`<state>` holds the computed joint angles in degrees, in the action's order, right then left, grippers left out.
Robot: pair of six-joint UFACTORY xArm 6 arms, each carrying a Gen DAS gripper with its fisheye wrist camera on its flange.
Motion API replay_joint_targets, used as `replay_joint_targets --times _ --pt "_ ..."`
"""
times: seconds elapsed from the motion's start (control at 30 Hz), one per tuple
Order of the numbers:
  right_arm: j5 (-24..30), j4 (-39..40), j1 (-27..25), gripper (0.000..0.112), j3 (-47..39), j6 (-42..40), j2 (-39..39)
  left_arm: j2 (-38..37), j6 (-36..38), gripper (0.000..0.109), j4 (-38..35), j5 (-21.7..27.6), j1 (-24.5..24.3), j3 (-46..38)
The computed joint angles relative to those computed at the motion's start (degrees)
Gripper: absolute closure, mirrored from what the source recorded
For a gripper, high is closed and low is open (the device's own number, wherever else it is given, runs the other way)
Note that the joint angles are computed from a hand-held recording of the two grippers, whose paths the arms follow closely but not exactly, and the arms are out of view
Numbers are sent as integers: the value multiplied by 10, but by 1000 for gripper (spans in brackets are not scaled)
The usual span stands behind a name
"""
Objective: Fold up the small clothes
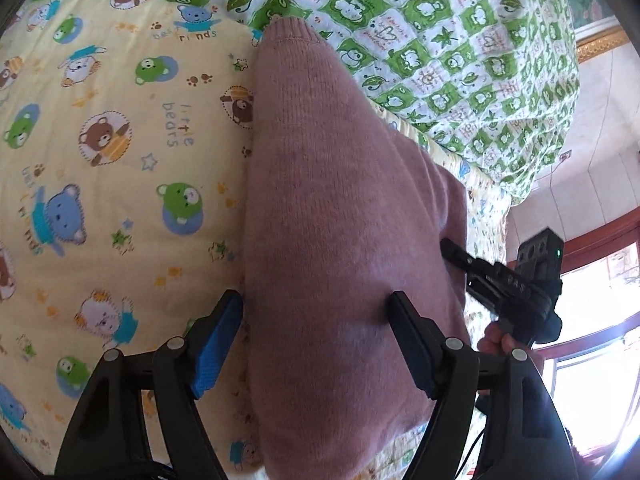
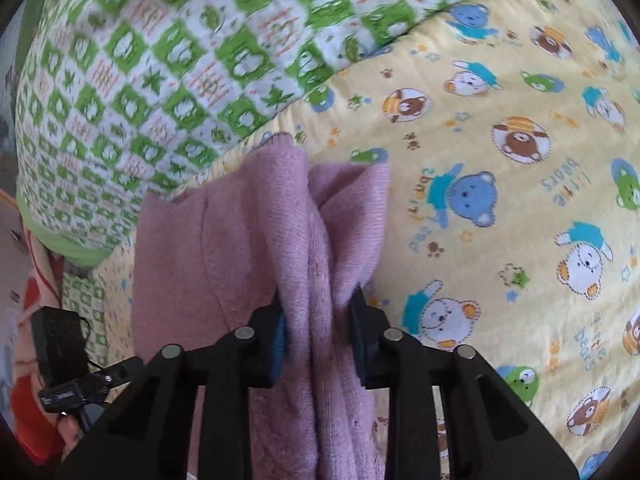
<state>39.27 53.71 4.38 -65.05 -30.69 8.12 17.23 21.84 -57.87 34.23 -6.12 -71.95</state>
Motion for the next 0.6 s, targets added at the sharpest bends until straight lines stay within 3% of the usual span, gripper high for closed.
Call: replay_joint_targets --times 0.07,0.13,0.2,0.27,0.33,0.47,0.6 --pt "3 19 -2 83 9 -16 -8 14 -11 32 -1 9 3 -14" --pt "-2 0 -1 73 16 -1 -18 26 -14 31 -13 19 6 -22" --pt "-9 -28 2 55 24 18 -30 32 -6 29 -37 22 8 -22" --pt "-1 -43 2 49 24 18 -30 34 5 28 -61 18 7 -17" --pt "0 -62 3 49 21 23 -25 38 9 27 -74 17 4 -18" --pt "39 -18 -8 51 15 4 -14 51 20 32 -86 17 -4 -32" --pt "57 -2 0 83 12 -3 -11 44 58 66 -123 8 -10 -27"
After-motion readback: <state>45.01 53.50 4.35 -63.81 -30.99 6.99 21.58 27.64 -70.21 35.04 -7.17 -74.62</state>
